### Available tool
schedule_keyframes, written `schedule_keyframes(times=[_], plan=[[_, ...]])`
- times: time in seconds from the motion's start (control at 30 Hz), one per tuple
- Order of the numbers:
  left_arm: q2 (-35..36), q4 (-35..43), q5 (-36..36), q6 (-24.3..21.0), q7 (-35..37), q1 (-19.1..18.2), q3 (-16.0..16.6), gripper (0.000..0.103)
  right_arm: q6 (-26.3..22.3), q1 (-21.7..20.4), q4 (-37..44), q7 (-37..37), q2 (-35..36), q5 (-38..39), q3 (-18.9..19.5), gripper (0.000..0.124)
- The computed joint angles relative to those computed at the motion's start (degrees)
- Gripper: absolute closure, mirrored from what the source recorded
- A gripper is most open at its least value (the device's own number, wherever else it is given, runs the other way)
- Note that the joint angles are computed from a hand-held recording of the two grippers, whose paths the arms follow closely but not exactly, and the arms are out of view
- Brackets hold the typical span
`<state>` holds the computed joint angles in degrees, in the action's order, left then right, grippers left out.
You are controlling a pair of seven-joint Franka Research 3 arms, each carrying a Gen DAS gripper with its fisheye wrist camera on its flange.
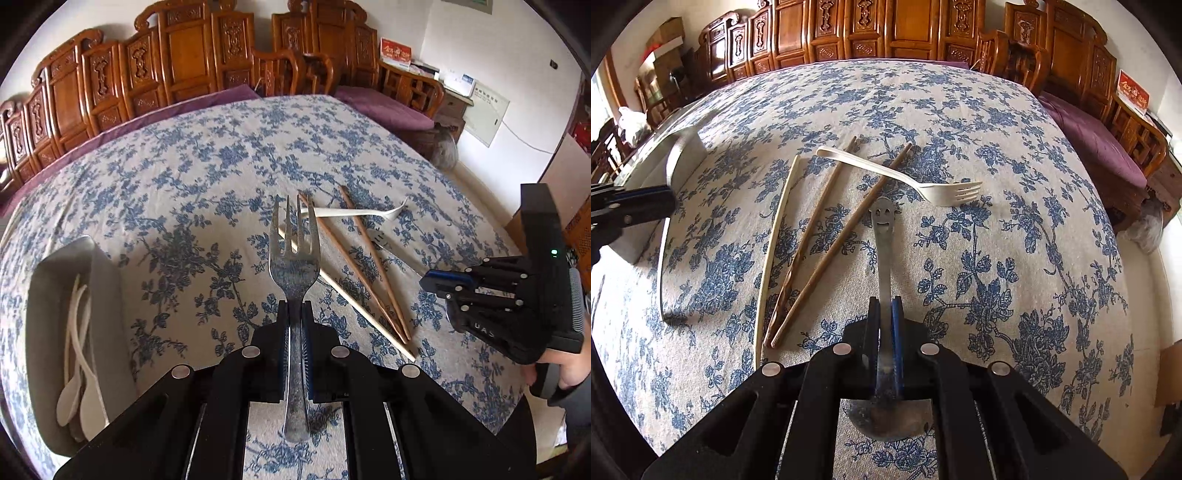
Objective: Organize utensils
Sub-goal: 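Grasp a metal fork with the left tool while the right tool holds the smiley spoon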
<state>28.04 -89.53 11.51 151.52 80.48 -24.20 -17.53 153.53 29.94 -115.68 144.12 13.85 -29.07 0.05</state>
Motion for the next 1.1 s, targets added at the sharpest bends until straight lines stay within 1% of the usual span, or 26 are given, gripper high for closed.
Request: schedule_keyframes(times=[0.13,0.27,0.43,0.47,0.5,0.6,0.67,0.73,0.83,1.1], plan=[[-3.2,-4.3,-0.9,3.4,-0.3,1.2,-0.4,0.097,-1.0,0.2,0.5,1.2,0.1,0.2,0.0,0.115],[-6.0,-8.1,-2.6,6.6,-0.4,2.9,-1.1,0.097,-3.8,0.8,2.0,2.3,0.6,-0.5,0.0,0.115],[-9.0,-12.3,-4.9,10.5,0.3,4.9,-2.1,0.098,-5.7,1.4,2.9,4.0,1.0,-2.1,0.1,0.117],[-9.4,-12.8,-5.4,11.0,0.7,5.2,-2.4,0.103,-5.9,1.4,2.9,4.5,1.0,-2.2,0.1,0.117],[-10.0,-13.7,-6.6,12.0,1.6,6.0,-3.1,0.103,-6.2,1.5,3.0,4.9,1.0,-2.3,0.2,0.117],[-11.7,-15.3,-7.1,14.5,2.2,6.4,-3.2,0.103,-7.0,2.2,3.3,6.4,0.8,-4.1,0.4,0.117],[-12.2,-15.5,-6.8,14.4,2.0,6.3,-2.7,0.103,-7.5,2.2,3.9,6.3,0.8,-3.9,0.9,0.117],[-12.4,-15.6,-8.9,14.2,3.5,7.5,-3.7,0.103,-8.1,2.3,4.5,6.1,0.9,-3.9,1.1,0.117],[-13.1,-16.7,-10.3,14.1,3.9,8.3,-3.5,0.103,-8.6,2.7,4.9,6.3,0.4,-4.6,1.4,0.117],[-12.3,-14.9,-10.0,10.4,2.5,8.7,-1.0,0.103,-6.3,2.5,1.6,7.0,-2.9,-6.8,2.9,0.117]])
